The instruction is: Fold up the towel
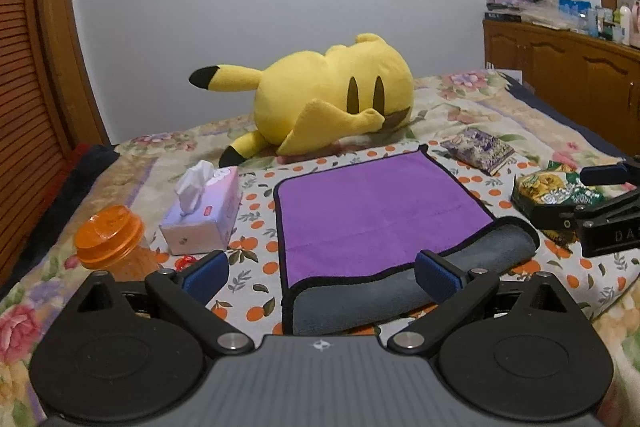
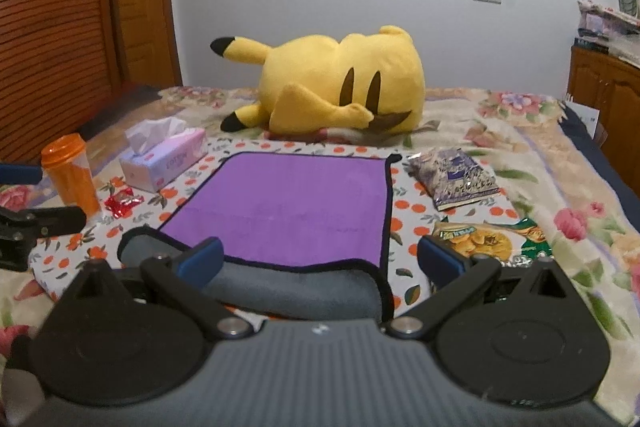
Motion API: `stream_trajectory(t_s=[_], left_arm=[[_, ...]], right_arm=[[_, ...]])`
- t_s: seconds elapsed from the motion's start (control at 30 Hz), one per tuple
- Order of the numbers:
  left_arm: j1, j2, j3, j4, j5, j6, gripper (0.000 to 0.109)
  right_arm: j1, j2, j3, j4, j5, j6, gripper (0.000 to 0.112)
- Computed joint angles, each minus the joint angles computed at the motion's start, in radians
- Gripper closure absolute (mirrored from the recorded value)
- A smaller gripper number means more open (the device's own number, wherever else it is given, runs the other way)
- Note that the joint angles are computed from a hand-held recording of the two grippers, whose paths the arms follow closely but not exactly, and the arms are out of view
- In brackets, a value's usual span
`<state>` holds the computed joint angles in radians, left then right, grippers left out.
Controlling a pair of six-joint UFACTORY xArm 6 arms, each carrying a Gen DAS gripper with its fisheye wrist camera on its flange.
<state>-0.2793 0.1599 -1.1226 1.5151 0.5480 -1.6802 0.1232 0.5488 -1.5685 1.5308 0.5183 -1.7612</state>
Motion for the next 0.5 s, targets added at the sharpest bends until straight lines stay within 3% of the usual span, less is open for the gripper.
stream_trajectory(t_s=[0.5], left_arm=[[0.086, 0.111, -0.072, -0.194, -0.098, 0.216, 0.033]], right_arm=[[-0.004, 0.127, -0.158, -0.214, 0.022, 0.199, 0.01]])
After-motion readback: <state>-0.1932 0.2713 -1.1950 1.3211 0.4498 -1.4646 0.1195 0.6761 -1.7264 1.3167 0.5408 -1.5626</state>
